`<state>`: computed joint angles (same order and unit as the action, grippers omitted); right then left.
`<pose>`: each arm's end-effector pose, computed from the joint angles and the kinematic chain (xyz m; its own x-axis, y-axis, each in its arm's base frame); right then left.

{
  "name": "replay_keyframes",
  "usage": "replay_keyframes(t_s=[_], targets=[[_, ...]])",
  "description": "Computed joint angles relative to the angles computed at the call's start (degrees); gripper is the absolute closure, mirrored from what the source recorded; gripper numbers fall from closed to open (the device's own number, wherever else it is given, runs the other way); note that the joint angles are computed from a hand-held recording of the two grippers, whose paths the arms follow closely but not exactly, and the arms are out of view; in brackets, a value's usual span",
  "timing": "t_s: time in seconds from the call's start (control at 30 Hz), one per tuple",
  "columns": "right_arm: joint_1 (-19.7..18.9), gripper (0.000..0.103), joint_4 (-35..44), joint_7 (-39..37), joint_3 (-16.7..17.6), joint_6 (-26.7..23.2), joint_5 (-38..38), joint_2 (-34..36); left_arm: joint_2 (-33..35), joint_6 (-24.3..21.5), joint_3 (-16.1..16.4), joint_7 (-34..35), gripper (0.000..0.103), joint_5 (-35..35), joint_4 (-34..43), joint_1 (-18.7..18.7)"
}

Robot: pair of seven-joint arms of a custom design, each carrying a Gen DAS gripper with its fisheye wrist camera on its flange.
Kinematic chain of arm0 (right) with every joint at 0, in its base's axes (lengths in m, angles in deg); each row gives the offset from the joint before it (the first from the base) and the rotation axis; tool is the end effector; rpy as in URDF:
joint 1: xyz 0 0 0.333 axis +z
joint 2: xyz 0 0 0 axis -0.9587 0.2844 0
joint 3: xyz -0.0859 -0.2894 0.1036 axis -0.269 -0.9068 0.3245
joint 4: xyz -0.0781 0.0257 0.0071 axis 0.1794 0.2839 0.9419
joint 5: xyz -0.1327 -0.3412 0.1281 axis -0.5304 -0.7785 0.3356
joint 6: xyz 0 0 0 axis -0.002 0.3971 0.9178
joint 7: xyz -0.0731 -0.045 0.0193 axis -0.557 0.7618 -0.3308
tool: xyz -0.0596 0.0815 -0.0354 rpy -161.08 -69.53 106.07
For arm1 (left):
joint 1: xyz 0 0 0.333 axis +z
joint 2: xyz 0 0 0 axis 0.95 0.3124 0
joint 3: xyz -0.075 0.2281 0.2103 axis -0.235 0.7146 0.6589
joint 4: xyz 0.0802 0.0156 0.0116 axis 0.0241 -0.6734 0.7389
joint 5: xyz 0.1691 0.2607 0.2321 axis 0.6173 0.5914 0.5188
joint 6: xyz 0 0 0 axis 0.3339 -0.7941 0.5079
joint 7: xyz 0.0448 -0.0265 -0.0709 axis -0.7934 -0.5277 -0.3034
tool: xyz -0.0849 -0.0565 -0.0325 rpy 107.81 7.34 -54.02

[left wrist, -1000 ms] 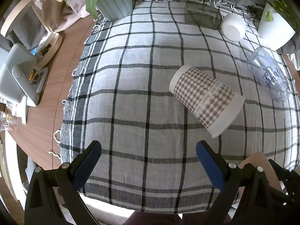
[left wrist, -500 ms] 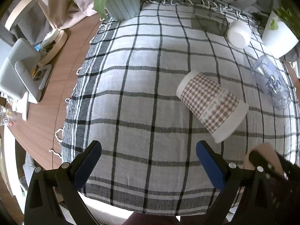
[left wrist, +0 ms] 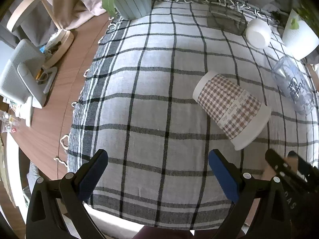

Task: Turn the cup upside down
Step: 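Lift the pink cup with the right gripper and tilt it over, then lower the inverted pink cup onto the cloth and open the right gripper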

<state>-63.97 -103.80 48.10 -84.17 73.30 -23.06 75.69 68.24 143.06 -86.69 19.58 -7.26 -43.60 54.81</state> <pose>0.5678 0.1005 0.4110 -0.4044 -0.9137 -0.0404 -0.8751 0.3994 -0.2731 0.6184 -0.2610 0.4383 -0.1851 -0.9742 -0.1295 -0.9432 0.2131 -0.2548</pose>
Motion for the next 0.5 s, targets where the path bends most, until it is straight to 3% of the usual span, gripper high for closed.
replay_keyframes(t_s=[0.33,0.43,0.5], targets=[[-0.16,0.04,-0.7,-1.72,0.17,0.26,2.59,-0.34,-0.7,0.18,-0.15,0.4,0.0,0.0,-0.34,-0.07],[-0.18,0.038,-0.96,-1.85,0.15,-0.05,2.68,-1.83,-2.01,0.94,-0.34,0.88,0.0,0.17,-1.47,0.0],[-0.16,0.031,-1.91,-1.29,0.09,1.07,1.7,-3.87,-3.33,1.48,-0.47,0.64,0.0,0.87,-2.71,-0.17]])
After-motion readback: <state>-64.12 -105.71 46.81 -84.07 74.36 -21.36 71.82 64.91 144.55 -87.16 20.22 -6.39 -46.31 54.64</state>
